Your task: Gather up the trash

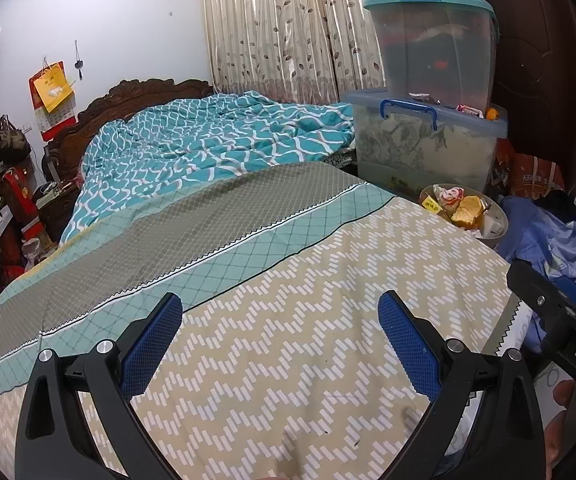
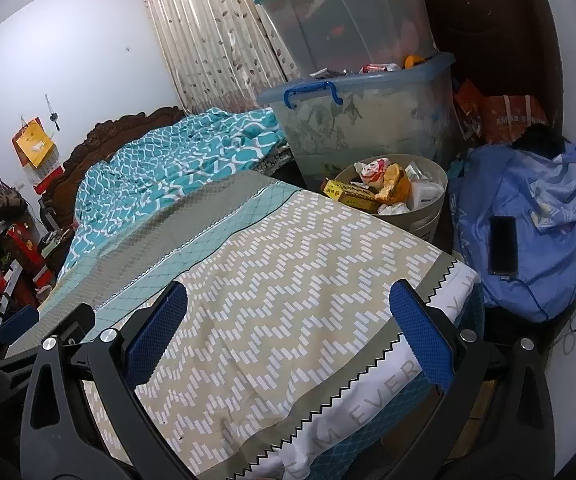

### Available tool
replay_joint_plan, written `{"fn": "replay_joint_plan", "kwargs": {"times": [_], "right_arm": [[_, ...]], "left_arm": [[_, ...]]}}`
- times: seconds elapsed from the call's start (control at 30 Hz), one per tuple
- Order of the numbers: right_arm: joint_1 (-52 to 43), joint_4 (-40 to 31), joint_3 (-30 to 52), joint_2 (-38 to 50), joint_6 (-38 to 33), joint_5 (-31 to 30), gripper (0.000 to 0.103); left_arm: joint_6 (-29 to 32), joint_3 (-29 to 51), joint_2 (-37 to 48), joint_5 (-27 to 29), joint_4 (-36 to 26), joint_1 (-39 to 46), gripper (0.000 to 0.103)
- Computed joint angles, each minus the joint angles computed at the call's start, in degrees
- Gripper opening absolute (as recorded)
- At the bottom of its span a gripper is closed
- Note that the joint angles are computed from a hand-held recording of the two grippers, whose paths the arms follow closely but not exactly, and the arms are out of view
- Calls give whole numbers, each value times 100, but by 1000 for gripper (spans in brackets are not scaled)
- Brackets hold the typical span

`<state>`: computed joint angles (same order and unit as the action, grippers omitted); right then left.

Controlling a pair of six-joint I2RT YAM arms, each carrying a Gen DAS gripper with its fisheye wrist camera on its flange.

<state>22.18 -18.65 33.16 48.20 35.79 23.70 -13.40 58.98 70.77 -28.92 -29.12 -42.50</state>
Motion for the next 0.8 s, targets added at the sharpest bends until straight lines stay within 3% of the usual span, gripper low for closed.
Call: {"fn": "replay_joint_plan", "kwargs": {"times": [0.8], "right_arm": [[371,-174,124,-137,125,334,100]], "left_arm": [[46,-2,-221,-133,-40,-142,94]]}}
